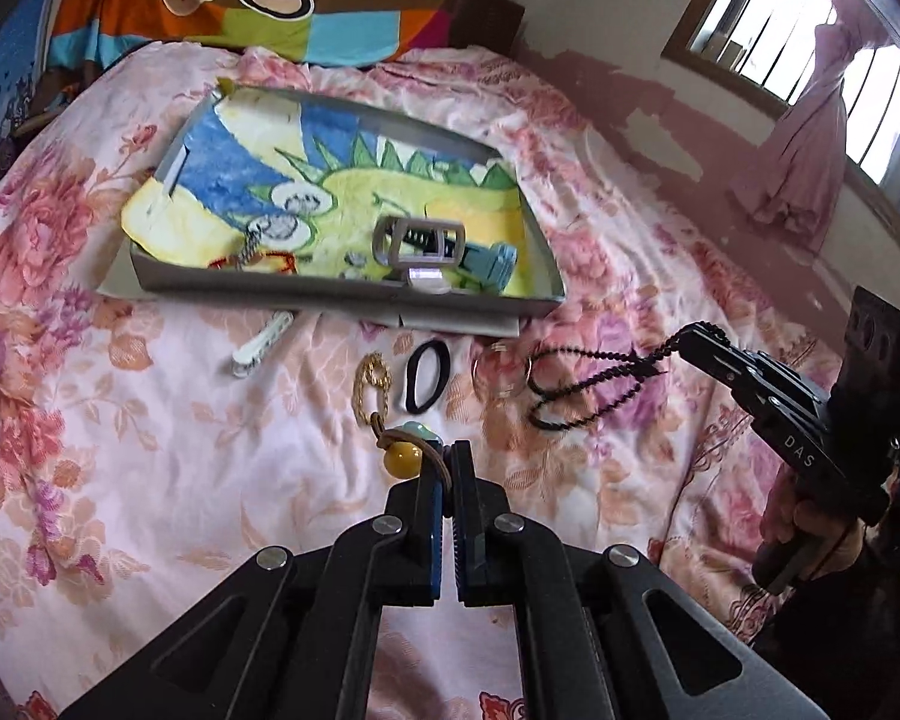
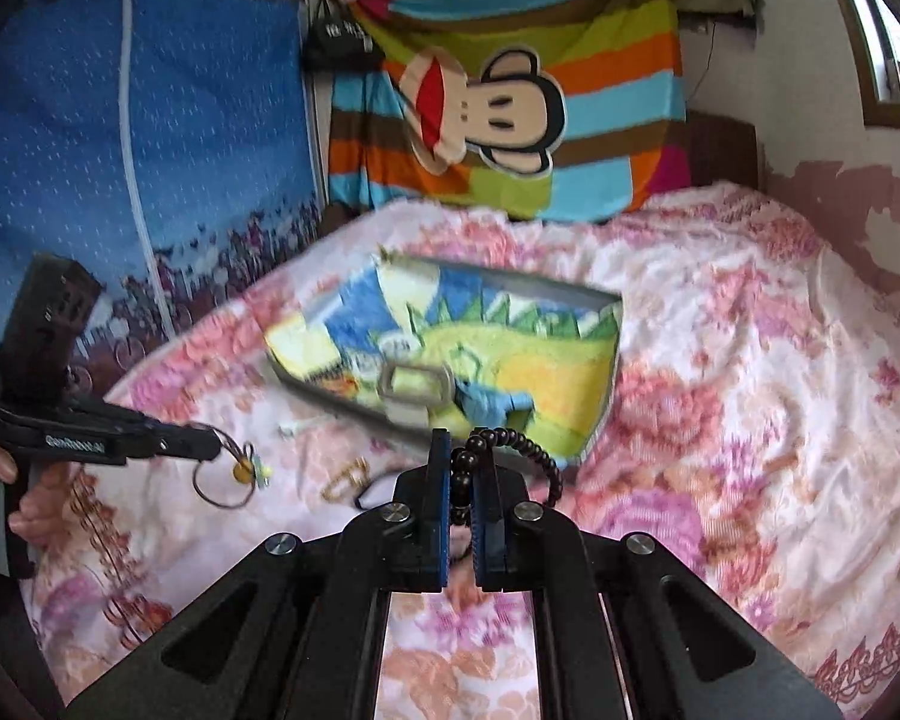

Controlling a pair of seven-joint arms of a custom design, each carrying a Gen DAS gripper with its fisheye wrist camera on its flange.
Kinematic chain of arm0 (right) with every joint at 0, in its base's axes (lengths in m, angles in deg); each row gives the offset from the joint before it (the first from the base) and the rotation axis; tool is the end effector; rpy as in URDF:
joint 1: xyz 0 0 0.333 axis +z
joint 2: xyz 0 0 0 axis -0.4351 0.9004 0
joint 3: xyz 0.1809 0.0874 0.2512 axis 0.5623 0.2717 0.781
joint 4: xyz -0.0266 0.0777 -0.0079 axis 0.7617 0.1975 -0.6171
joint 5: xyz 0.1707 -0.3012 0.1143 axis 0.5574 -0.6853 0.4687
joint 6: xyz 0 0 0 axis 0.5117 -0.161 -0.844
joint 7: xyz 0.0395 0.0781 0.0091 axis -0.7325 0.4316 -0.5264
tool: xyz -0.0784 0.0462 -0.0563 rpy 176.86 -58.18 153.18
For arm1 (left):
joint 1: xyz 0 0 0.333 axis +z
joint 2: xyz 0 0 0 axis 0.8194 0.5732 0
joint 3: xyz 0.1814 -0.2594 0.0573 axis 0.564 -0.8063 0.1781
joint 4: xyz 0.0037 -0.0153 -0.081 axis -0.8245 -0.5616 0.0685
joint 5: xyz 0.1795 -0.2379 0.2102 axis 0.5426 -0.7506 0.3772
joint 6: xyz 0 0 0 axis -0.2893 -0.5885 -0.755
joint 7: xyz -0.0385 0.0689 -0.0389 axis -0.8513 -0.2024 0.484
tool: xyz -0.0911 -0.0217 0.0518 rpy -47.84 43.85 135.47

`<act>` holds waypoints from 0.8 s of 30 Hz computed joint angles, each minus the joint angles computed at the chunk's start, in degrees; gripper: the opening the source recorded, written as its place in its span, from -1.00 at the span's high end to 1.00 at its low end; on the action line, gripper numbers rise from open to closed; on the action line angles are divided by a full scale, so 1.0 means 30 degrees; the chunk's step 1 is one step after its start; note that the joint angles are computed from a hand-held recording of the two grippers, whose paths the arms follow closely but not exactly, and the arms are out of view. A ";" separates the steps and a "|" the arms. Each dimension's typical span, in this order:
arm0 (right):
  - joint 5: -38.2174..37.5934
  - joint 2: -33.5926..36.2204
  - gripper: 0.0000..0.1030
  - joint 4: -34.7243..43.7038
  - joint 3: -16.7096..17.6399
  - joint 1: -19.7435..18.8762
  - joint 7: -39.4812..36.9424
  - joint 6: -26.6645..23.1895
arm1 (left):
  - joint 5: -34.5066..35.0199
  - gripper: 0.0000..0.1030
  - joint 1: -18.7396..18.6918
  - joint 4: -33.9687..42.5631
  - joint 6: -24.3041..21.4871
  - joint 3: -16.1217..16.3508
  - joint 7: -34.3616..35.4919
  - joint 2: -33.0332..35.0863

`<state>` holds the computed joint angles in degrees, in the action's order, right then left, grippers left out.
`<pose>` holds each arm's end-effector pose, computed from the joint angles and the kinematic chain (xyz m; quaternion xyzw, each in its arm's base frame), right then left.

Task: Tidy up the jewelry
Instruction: 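Carry the necklace into the tray with the right tool while the left tool drops the hair tie there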

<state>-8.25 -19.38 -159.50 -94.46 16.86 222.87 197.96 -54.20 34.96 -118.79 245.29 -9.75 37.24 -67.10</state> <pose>0.5389 0.3900 0.5256 -0.7081 0.4817 -0.2428 0.4557 0.5340 -0.3472 0.5114 -0.6251 0.6869 -0.3610 0.0839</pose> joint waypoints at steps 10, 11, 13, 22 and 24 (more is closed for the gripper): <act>0.0325 0.1243 0.90 0.1400 -0.3140 0.2523 0.1400 0.2019 | 0.1633 0.95 -0.0404 0.0071 -0.0076 0.0681 -0.2351 -0.0622; 0.0681 0.1372 0.90 0.1499 -0.3140 0.2497 0.1274 0.2151 | 0.1763 0.94 -0.0416 0.0062 -0.0246 0.0646 -0.2559 -0.0700; 0.1235 0.1664 0.90 0.1674 -0.4081 0.3166 0.1332 0.2458 | 0.1738 0.95 -0.0396 0.0195 -0.0746 0.0497 -0.2942 -0.0797; 0.4236 0.3223 0.90 0.4412 -0.1688 0.0896 -0.1354 0.1573 | 0.4916 0.95 -0.0608 0.1763 -0.2934 0.0835 -0.5767 -0.0976; 0.4874 0.3814 0.90 0.5492 -0.0972 0.0296 -0.2200 0.1019 | 0.5564 0.94 -0.0618 0.2493 -0.3188 0.0952 -0.6263 -0.0608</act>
